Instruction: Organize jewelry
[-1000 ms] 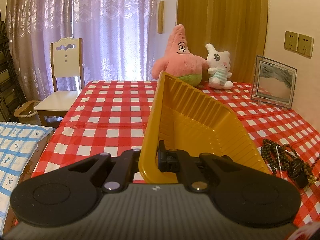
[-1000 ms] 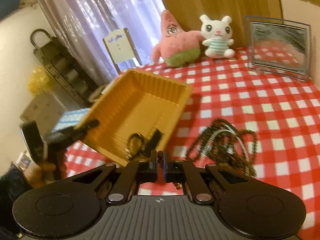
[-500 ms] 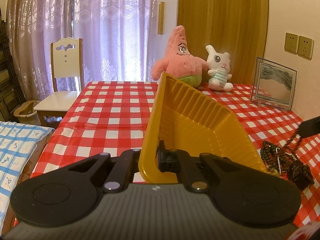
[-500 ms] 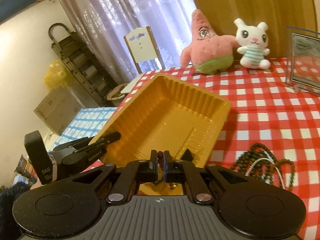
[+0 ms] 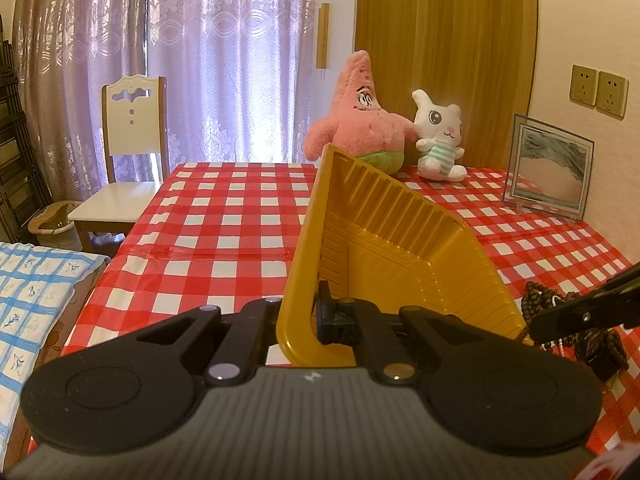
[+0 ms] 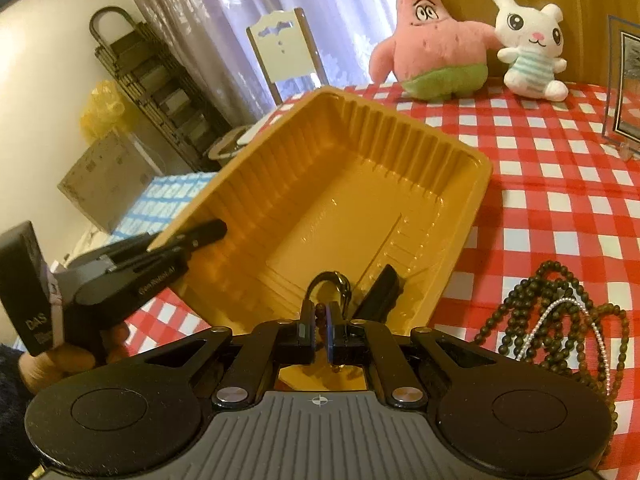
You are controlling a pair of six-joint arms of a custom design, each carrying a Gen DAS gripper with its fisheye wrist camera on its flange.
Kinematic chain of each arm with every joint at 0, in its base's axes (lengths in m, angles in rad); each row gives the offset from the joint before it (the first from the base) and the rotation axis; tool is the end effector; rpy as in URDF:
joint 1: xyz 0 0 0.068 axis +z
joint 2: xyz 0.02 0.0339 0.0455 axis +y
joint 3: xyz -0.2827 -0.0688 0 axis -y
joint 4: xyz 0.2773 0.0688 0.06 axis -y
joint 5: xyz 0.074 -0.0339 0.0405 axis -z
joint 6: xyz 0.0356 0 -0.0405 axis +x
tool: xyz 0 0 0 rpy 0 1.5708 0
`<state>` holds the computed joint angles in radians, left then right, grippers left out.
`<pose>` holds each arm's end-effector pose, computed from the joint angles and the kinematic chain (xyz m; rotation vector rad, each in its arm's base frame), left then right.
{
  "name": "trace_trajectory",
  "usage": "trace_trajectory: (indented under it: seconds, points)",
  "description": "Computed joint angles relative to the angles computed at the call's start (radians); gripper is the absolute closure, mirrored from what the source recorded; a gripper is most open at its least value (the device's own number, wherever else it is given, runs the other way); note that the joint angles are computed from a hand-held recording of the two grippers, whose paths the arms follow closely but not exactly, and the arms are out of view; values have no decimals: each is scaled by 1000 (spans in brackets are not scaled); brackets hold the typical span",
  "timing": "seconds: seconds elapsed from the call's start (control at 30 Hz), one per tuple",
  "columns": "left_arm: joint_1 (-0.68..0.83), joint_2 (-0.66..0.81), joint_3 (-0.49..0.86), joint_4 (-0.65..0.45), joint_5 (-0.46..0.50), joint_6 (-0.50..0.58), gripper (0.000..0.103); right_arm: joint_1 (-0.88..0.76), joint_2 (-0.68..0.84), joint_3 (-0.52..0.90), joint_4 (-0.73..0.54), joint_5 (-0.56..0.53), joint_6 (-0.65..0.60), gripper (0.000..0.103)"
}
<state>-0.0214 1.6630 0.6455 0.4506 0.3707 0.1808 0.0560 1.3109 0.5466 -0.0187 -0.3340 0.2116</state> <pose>0.3329 -0.0200 0.1330 0.4266 2.0657 -0.3005 0.2643 0.0265 0.1622 0.0185 2.3591 0.5237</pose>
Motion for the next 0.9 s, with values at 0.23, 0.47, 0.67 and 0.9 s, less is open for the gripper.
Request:
trace_trajectory:
  seconds: [0.23, 0.47, 0.67, 0.9]
  points:
    - [0, -1, -2, 2, -1, 2, 99, -2, -44, -18, 6, 6, 15, 82]
    - [1, -3, -3, 1, 0, 0, 98, -91, -204, -71, -43, 57, 33, 76]
    - [0, -7, -5, 1, -2, -2, 98, -233, -366, -125, -142, 81, 5, 75]
    - [4, -15, -10, -6, -4, 6, 99, -373, -518, -180, -283, 50, -67, 75]
